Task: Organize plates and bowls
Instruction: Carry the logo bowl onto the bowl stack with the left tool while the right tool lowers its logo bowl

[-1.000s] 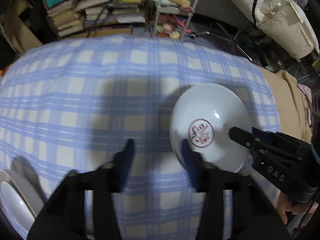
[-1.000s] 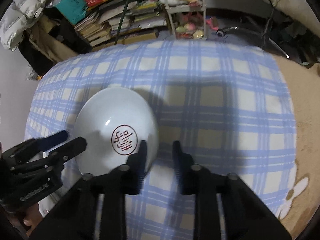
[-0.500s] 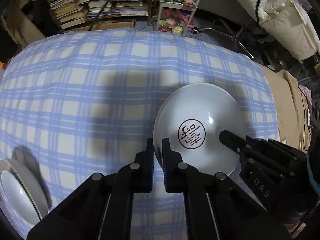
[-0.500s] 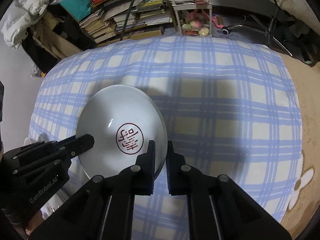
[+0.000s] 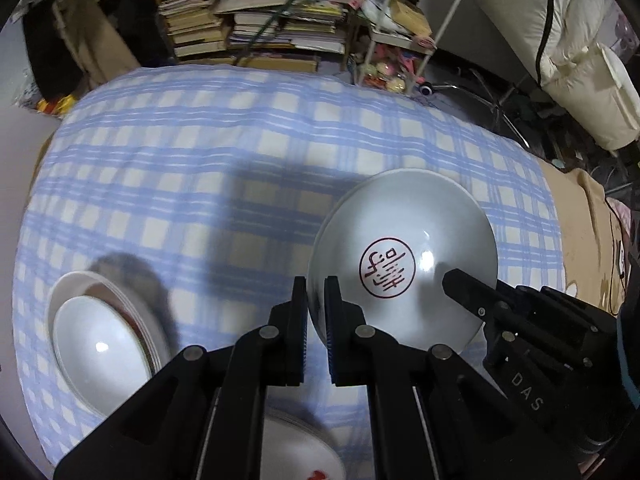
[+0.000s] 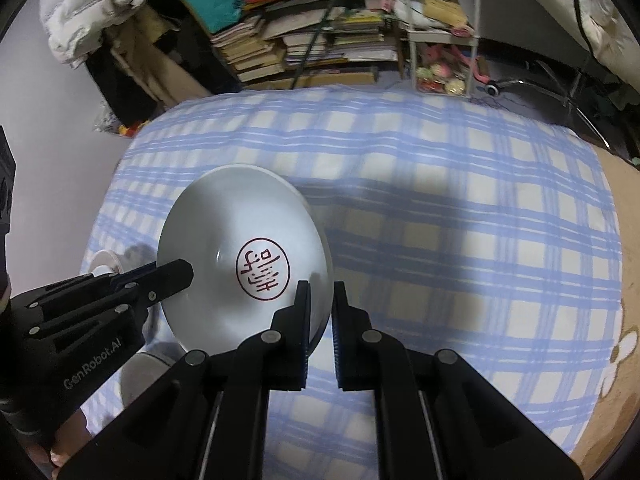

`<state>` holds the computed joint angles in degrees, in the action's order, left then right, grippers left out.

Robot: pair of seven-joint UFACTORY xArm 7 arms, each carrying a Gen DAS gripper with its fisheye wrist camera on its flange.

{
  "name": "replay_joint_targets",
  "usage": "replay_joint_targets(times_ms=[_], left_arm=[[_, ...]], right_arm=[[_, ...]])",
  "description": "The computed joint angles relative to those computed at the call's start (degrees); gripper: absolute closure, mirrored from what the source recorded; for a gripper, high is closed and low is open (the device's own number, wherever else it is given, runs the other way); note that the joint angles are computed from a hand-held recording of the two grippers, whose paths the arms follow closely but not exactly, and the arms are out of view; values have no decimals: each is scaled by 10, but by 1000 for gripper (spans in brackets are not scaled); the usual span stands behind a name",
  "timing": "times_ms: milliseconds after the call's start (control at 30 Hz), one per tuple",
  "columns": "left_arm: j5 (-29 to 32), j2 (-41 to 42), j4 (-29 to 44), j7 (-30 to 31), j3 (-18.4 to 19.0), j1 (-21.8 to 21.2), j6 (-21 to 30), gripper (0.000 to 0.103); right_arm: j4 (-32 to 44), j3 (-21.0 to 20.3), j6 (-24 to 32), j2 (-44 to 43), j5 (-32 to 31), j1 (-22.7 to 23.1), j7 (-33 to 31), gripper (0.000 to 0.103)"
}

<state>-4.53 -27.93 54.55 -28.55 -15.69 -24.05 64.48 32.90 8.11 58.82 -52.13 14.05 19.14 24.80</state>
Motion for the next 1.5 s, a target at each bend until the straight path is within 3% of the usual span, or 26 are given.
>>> replay_joint_targets(times_ms=[400, 867, 1167, 1500], left_arm=[[23, -124, -47, 44, 31, 40, 69, 94], [35, -237, -115, 112, 70, 107, 109, 92], [23, -313, -185, 141, 100, 136, 112, 91], [11, -353, -217, 143, 109, 167, 104, 91]], right_arm=[[64, 58, -56, 72, 14, 51, 49, 92], [141, 107, -109, 186, -17, 105, 99, 91], [152, 129, -154, 242, -52, 131, 121, 91], [152, 122, -187, 281, -54, 156, 129, 91]])
